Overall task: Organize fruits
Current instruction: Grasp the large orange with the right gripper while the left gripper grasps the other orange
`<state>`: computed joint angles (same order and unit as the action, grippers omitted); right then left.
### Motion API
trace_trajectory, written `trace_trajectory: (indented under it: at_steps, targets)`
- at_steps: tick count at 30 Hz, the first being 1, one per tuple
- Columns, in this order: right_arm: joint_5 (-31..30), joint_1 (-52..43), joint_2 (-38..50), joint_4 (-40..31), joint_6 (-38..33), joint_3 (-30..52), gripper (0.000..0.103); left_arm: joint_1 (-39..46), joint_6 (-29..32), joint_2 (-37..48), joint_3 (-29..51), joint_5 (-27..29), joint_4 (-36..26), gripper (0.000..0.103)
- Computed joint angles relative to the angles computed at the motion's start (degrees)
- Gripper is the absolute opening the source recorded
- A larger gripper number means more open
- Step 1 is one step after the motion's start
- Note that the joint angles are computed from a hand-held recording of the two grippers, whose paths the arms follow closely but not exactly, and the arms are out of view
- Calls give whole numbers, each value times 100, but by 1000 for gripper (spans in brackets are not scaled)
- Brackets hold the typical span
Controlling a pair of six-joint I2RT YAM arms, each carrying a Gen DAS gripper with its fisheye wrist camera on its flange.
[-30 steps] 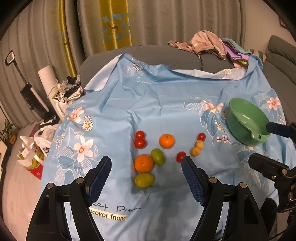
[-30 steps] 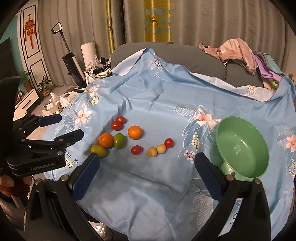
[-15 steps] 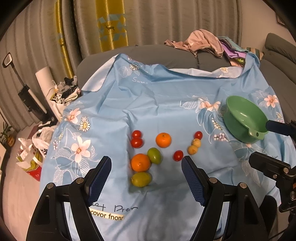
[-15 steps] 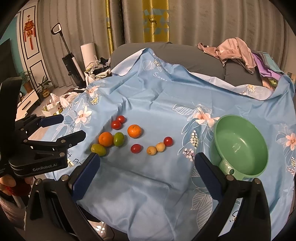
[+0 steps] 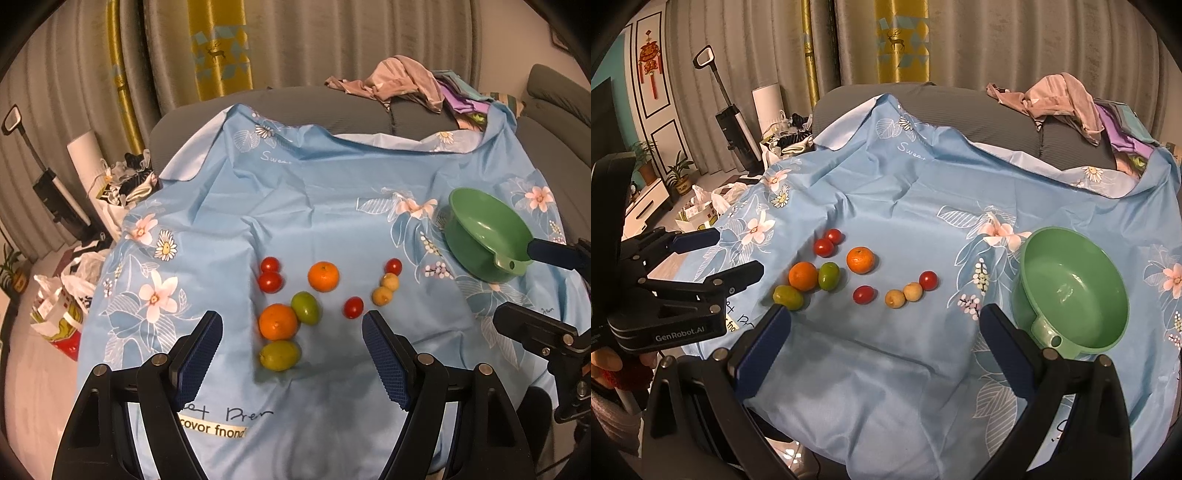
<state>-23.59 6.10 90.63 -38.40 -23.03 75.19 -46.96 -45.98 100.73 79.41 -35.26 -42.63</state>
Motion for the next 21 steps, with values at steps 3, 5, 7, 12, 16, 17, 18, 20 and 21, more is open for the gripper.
trace_trajectory:
  at_steps: [3, 5, 7, 12, 16, 17, 18, 20, 21]
  targets:
    - [0, -1, -4, 7, 4, -4, 103, -1, -5, 7, 10, -1, -5, 78]
    - [-1, -4, 2, -2, 1, 6, 103, -7, -6, 13, 10, 1, 4, 78]
    - [2, -1, -8, 3, 10, -6, 103, -9, -9, 23, 15, 12, 1, 78]
    - [8, 8, -5, 18, 27, -28, 103, -26, -19, 41, 23, 22, 9, 78]
    - [-2, -9, 17, 31, 15, -27, 103, -35, -8, 62, 10, 57, 70, 78]
    - [5, 1, 12, 41, 27, -42, 103, -17, 9, 54, -3, 79, 87, 78]
    - [11, 5, 12, 41, 28, -44, 103, 3, 26, 42, -26, 107, 116, 78]
    - [1, -8, 17, 41, 13, -35, 103, 27, 60, -7, -96, 154, 200, 78]
    - [-4, -10, 19, 48, 15, -36, 103, 43, 92, -56, -160, 188, 282, 78]
